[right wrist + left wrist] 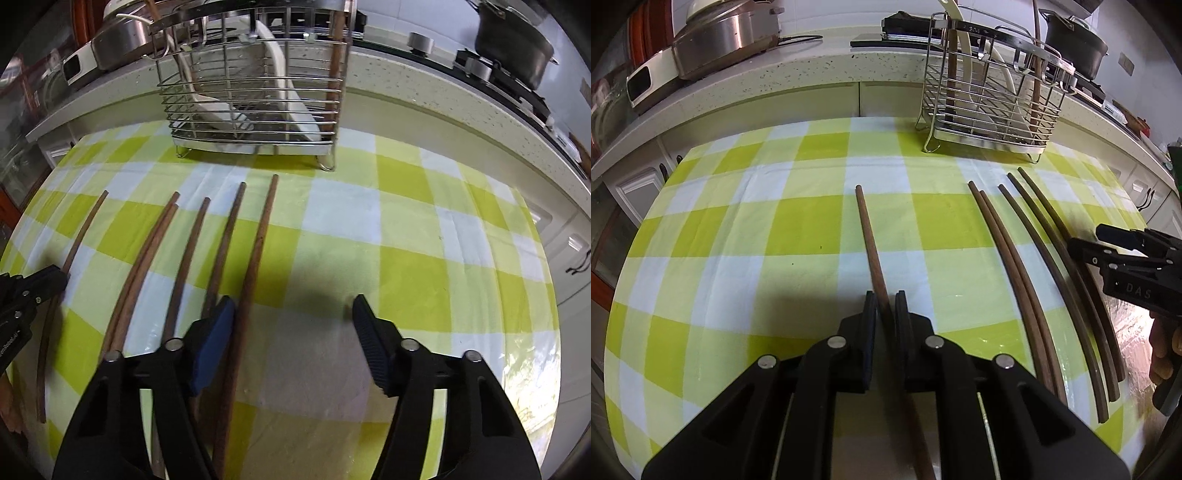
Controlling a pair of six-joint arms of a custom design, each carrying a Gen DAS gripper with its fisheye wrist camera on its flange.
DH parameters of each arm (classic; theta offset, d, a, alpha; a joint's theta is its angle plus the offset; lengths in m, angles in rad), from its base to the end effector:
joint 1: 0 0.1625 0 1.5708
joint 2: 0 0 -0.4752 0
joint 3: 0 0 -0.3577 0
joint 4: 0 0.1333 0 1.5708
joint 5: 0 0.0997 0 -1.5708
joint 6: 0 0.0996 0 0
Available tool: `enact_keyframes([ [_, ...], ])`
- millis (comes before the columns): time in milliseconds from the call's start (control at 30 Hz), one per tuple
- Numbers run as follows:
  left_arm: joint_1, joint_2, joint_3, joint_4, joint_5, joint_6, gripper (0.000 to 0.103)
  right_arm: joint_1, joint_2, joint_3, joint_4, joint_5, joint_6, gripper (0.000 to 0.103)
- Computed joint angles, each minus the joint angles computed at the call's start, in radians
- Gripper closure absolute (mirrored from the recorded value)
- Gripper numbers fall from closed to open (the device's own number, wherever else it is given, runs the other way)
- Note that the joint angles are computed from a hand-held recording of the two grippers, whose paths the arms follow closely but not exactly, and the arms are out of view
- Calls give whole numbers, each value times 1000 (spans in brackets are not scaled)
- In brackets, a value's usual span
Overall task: Organize utensils
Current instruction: 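Close the left gripper on one chopstick while the right gripper grasps another chopstick, then lift both chopsticks upright and carry them toward the wire rack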
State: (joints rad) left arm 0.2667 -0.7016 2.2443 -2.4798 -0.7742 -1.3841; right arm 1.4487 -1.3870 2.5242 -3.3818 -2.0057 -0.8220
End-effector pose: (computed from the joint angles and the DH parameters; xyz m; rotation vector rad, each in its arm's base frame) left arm -0.3437 -0.3059 -0.0035 0.2207 2.2656 -0.7584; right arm 0.0454 -0.3798 0.2967 0.6518 -2.3303 0.5102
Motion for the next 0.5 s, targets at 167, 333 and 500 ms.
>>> enact_keyframes([
  [167, 16, 2, -19, 21, -1, 17, 89, 21, 10, -12, 37, 7, 13, 68],
  [333, 25, 6, -38, 54, 6, 27, 94, 32, 9, -7, 55, 24, 4, 85],
  [500, 23, -7, -14, -9, -1, 38, 96, 20, -16, -11, 98, 49, 24, 93],
])
